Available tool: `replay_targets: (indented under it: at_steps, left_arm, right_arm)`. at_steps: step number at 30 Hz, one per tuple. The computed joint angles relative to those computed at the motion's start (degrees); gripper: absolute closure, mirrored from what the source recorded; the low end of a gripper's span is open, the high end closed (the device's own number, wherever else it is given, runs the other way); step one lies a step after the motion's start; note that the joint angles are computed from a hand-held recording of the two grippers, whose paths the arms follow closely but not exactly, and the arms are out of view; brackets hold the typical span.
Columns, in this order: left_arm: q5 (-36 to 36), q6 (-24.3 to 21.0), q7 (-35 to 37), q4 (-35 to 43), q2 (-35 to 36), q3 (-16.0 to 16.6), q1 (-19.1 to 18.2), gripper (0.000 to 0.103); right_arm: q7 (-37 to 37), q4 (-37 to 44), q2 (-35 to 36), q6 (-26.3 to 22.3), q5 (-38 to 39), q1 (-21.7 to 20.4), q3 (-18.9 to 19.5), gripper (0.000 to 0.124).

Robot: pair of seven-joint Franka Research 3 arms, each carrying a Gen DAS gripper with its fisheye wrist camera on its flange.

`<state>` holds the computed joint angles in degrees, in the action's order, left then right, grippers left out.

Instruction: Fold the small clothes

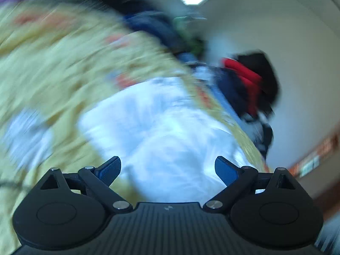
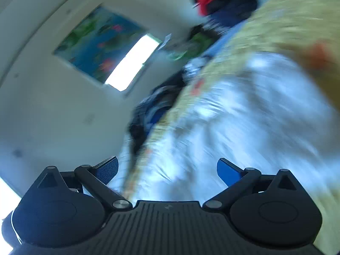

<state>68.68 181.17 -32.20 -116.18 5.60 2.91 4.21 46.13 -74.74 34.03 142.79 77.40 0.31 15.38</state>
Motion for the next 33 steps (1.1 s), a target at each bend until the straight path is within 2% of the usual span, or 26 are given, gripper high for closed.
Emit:
replay_targets:
  at_steps: [1, 2, 3, 4, 5, 6, 7, 8, 9, 10, 11, 12, 13, 15, 16, 17, 18, 19, 20, 23, 24, 26, 27, 28, 30, 33]
  left_arm:
    - [-4.11, 1.88, 1.23, -1.35, 0.03, 0.08, 0.96, 0.007]
    - [-7.28, 3.44, 1.93, -2.94, -0.35, -0.39, 2.14, 0.007]
    - [-12.64, 5.12, 5.31, -4.01, -0.06, -2.86, 4.87, 0.007]
    - [-18.46, 6.79, 9.79, -4.55, 0.86, -7.34, 9.26, 0.007]
    - [-21.05, 6.51, 11.23, -4.56, 1.51, -12.34, 13.79, 0.007]
    - [-27.65, 5.45, 16.02, -5.3, 1.71, -17.35, 17.83, 0.007]
    - [-31.27, 5.85, 18.83, -4.93, 2.93, -21.07, 21.17, 0.007]
    - [-33.84, 6.44, 20.4, -4.96, 3.63, -22.8, 22.56, 0.007]
    - [-34.59, 5.83, 19.24, -5.01, 3.74, -22.52, 21.96, 0.007]
    - [-35.07, 6.09, 18.25, -4.74, 4.06, -20.25, 19.68, 0.007]
    - [-35.07, 7.13, 17.55, -4.37, 4.54, -15.97, 15.63, 0.007]
    - [-35.65, 6.82, 17.7, -3.53, 5.07, -13.08, 12.67, 0.007]
    - [-36.32, 5.89, 17.91, -2.85, 5.33, -11.96, 11.35, 0.007]
    - [-36.95, 4.56, 18.38, -1.42, 5.93, -8.52, 7.71, 0.009]
    - [-36.75, 2.54, 18.84, -0.31, 6.22, -8.37, 7.36, 0.014]
    - [-38.82, -0.75, 22.04, 0.77, 6.32, -10.21, 8.39, 0.039]
    - [-44.66, -5.15, 29.25, 2.38, 7.01, -14.06, 10.86, 0.062]
    - [-46.75, -7.39, 32.45, 3.54, 7.57, -15.91, 12.16, 0.064]
    - [-46.71, -7.97, 32.83, 4.37, 8.02, -15.75, 11.89, 0.065]
    - [-53.74, -8.05, 39.96, 5.34, 8.91, -18.26, 13.28, 0.064]
    - [-53.89, -7.57, 39.37, 5.33, 8.89, -17.19, 12.16, 0.064]
    - [-49.23, -8.95, 36.35, 6.18, 8.46, -11.22, 6.44, 0.065]
    - [-44.5, -10.94, 33.49, 6.98, 8.04, -7.08, 2.43, 0.073]
    - [-40.78, -12.59, 32.21, 7.81, 7.83, -4.38, -0.34, 0.084]
    - [-33.77, -16.24, 29.87, 9.35, 7.13, -0.95, -4.31, 0.087]
    - [-20.93, -19.69, 23.68, 11.64, 5.98, 1.36, -7.85, 0.09]
  right_arm:
    - [-2.42, -5.0, -3.26, 3.67, 0.37, 1.71, -1.97, 0.026]
    - [-2.34, -9.32, -5.75, 10.02, -2.03, 2.88, -1.99, 0.027]
    - [-1.73, -12.34, -7.44, 13.38, -5.82, 4.82, -3.51, 0.027]
    - [-2.63, -13.67, -8.05, 14.46, -8.26, 5.55, -3.99, 0.027]
    - [-2.49, -14.6, -8.36, 15.85, -12.08, 6.81, -4.9, 0.027]
    - [-0.87, -15.4, -8.52, 18.08, -16.93, 8.59, -6.28, 0.027]
    - [0.03, -15.99, -8.56, 19.96, -20.51, 9.64, -6.92, 0.026]
    - [-0.06, -16.08, -8.4, 20.33, -22.35, 9.59, -6.68, 0.026]
    - [0.61, -15.88, -8.14, 19.7, -23.54, 9.13, -6.34, 0.026]
    - [1.86, -15.92, -8.06, 19.1, -24.04, 8.67, -5.8, 0.026]
    - [3.25, -16.13, -8.03, 18.21, -24.1, 8.12, -5.3, 0.026]
    - [2.0, -16.61, -8.11, 18.6, -22.35, 6.97, -3.8, 0.024]
    - [-0.91, -17.54, -8.46, 20.16, -19.96, 5.93, -2.11, 0.021]
    - [-4.88, -19.71, -9.69, 22.06, -17.71, 5.25, -0.74, 0.022]
    - [-7.84, -20.18, -9.71, 23.32, -16.34, 5.03, 0.02, 0.022]
    - [-11.19, -20.57, -9.68, 24.72, -14.84, 4.82, 0.85, 0.022]
    - [-14.44, -21.02, -9.69, 26.07, -13.47, 4.71, 1.56, 0.022]
    - [-14.61, -21.15, -9.82, 26.16, -13.62, 5.19, 1.17, 0.021]
    - [-14.88, -21.11, -9.9, 25.68, -13.46, 5.29, 1.02, 0.021]
    - [-15.94, -20.57, -9.78, 24.4, -11.83, 5.04, 0.93, 0.022]
    - [-16.8, -20.37, -9.71, 23.88, -10.51, 4.68, 1.11, 0.022]
    - [-19.38, -20.17, -9.82, 22.27, -6.21, 3.54, 1.71, 0.022]
    - [-20.68, -19.92, -9.82, 21.0, -3.73, 2.97, 1.77, 0.022]
    - [-21.6, -19.71, -9.74, 20.14, -1.81, 2.84, 1.59, 0.022]
    - [-23.42, -19.67, -9.91, 18.28, 2.24, 2.48, 1.16, 0.022]
    - [-24.99, -19.67, -10.12, 16.01, 6.71, 2.68, -0.07, 0.023]
